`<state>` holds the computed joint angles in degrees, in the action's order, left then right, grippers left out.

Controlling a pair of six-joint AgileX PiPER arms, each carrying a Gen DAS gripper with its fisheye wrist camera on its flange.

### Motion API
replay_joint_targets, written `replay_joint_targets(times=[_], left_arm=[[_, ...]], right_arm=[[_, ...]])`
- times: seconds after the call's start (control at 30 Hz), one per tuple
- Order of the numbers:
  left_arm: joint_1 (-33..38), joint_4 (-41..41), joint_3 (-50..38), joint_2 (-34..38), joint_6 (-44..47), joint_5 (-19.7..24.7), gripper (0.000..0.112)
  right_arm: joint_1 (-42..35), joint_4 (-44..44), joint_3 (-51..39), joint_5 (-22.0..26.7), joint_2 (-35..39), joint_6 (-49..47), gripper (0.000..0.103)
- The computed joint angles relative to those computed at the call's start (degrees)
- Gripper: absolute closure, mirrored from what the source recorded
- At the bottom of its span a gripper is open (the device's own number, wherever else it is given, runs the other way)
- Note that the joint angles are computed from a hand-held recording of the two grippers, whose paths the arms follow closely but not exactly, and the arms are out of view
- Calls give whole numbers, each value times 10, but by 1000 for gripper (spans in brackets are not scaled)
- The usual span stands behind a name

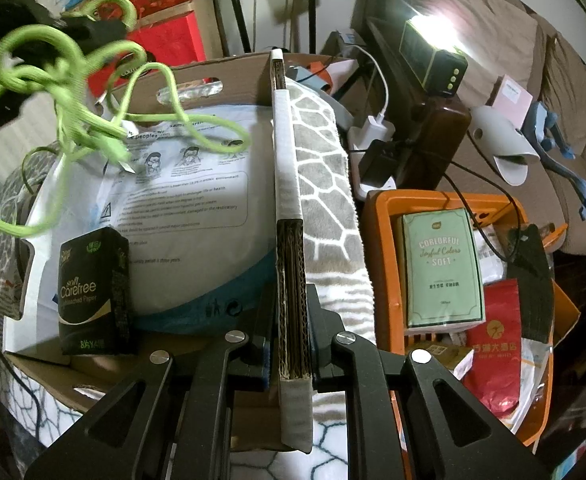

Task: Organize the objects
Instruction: 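Lift the green cable and drop it onto the mask bag in the box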

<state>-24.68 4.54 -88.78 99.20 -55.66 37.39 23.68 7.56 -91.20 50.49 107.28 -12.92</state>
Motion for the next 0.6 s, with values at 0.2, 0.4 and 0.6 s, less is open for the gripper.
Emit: replay_joint_targets(times=[0.2, 0.4, 0.6], left_arm=[[0, -44, -25, 43, 24, 9, 100], [-7, -58, -53, 56, 40, 55, 60], [-33, 5, -95, 32, 20, 140, 40]], right_arm=[[0, 1, 0, 1, 0, 0, 90], [1, 1, -1, 2, 0, 0, 90], [1, 0, -2, 3, 1, 2, 90]])
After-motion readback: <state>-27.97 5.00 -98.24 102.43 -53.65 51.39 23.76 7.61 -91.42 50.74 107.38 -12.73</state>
